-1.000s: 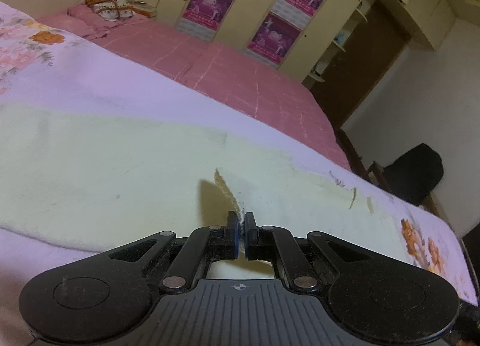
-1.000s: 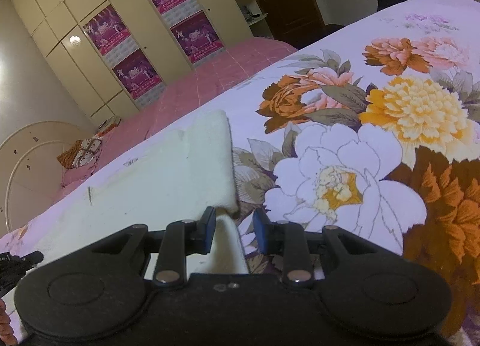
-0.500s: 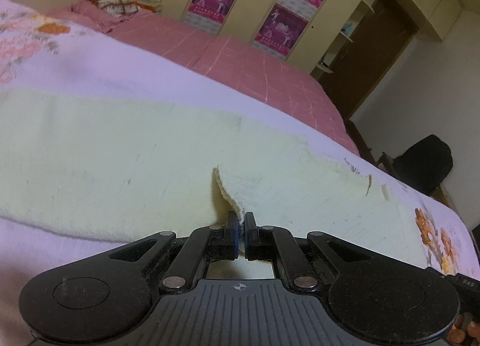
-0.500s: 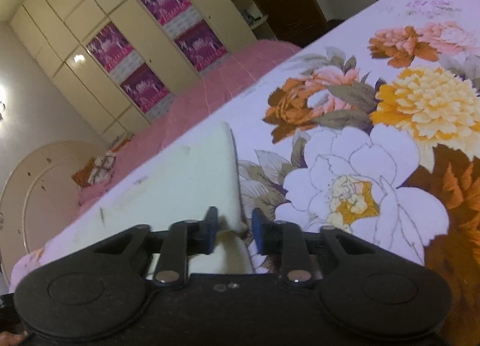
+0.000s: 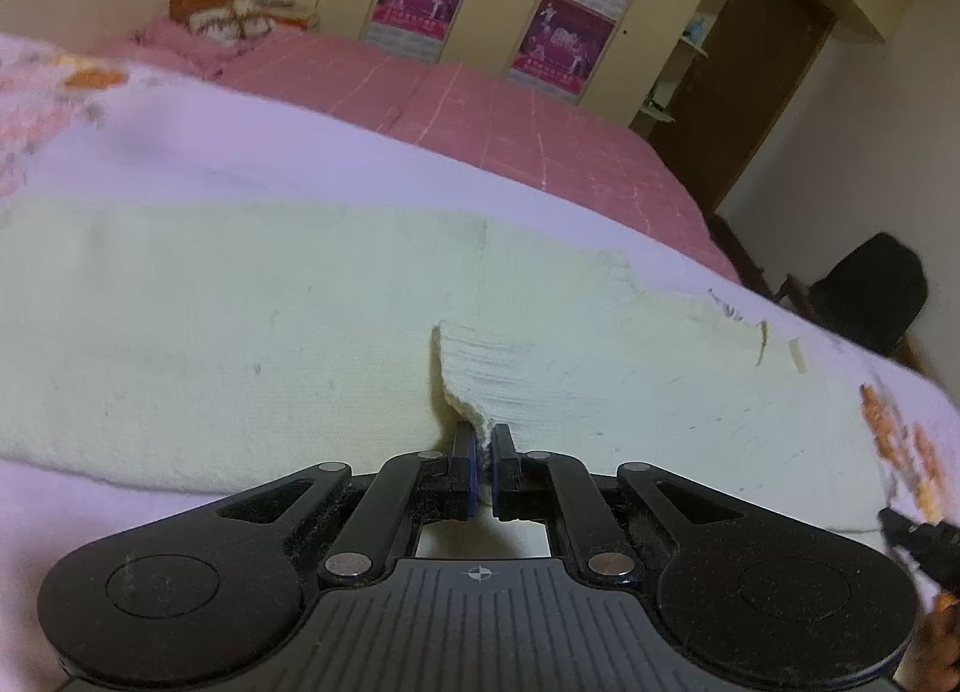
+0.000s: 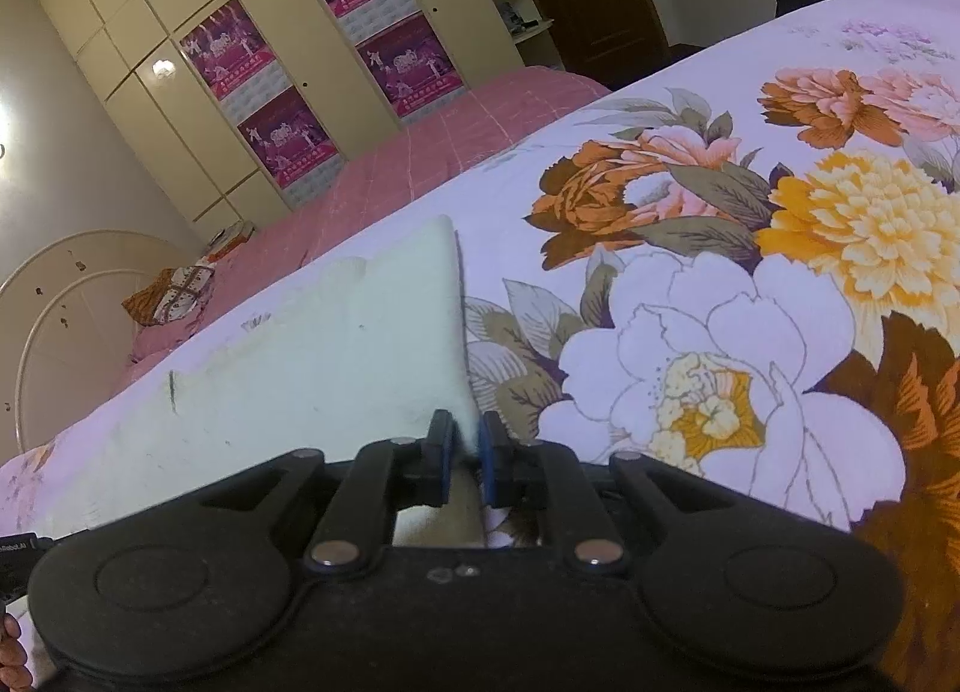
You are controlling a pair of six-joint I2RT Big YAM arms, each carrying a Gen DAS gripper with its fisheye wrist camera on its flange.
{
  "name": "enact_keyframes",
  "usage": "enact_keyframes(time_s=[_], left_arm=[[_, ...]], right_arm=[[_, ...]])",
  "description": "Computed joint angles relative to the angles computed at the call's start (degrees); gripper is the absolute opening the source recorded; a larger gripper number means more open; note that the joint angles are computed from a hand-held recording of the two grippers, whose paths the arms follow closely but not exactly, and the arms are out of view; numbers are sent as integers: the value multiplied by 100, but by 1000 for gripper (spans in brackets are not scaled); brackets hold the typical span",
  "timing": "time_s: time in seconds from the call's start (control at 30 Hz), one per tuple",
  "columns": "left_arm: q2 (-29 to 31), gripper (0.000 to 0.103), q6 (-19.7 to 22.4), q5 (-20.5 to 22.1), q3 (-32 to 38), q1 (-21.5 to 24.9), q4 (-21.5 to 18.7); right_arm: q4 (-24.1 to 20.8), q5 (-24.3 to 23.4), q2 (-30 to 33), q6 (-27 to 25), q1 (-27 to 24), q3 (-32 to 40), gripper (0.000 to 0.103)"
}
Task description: Fold small clothes
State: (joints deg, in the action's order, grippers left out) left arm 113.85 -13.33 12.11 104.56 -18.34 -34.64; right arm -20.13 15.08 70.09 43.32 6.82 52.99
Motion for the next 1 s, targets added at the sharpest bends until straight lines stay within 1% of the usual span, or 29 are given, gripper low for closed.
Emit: enact_keyframes(time_s=[0.03,0.07,0.1,0.13,0.17,0.2,0.23,0.27,0.3,0.33,0.37,0.4,0.43,0.47,0.5,0.57,0.63,0.73,0.77,0.83,0.87,0.93,0.97,1.0], left_arm=[[-23,7,178,-156,-22,-44,19],[-66,14,357,-393,-82,-99,81],[-105,30,501,-678,-133,-156,122],[-132,41,626,-978,-160,-206,134],[-158,66,739,-1348,-194,-260,168],[-165,76,919,-1812,-221,-319,180],[-183,83,1163,-2133,-288,-347,251],[-241,83,1168,-2189,-372,-327,318],[-339,82,1026,-2167,-462,-272,335],[-494,82,919,-2159,-660,-206,520],[-696,82,837,-2083,-965,-109,853],[-874,81,741,-1979,-1224,19,1056],[-1013,76,618,-1892,-1423,160,1140],[-1139,64,469,-1798,-1611,319,1206],[-1259,60,282,-1632,-1787,509,1221],[-1473,60,-71,-1438,-2123,858,1290],[-1642,60,-295,-1407,-2459,1177,1452],[-1736,60,-1036,-1040,-2812,1688,1612],[-1764,60,-1230,-910,-2925,1851,1728],[-1753,60,-1626,-546,-3164,2111,2223],[-1732,59,-1856,-384,-3219,2234,2389],[-1605,58,-2340,-193,-3237,2403,2726],[-1488,55,-2622,-162,-3145,2436,2847],[-1409,49,-2875,-126,-3136,2501,3012]], right_arm=[[-18,19,3,16,18,10,9],[-35,27,5,20,24,18,9],[-54,30,6,17,28,28,9],[-78,37,8,10,34,40,10],[-106,43,15,1,39,61,10],[-139,44,18,-25,42,78,11],[-178,40,22,-57,42,100,12],[-222,27,28,-99,39,126,12],[-274,0,38,-152,24,157,13],[-369,10,27,-160,26,194,16],[-479,109,-19,-100,54,228,20],[-470,255,-116,-74,106,196,24],[-393,349,-213,-93,145,133,24],[-325,410,-325,-79,191,54,24],[-331,448,-396,-26,229,2,24],[-361,517,-467,50,298,-72,24],[-467,515,-455,176,361,-92,23],[-540,538,-388,317,491,-82,23],[-562,573,-337,369,559,-35,23],[-606,630,-252,416,679,65,23],[-627,657,-212,430,738,122,23],[-683,702,-108,404,860,276,24],[-708,738,-64,399,922,335,24],[-747,758,-12,378,973,413,24]])
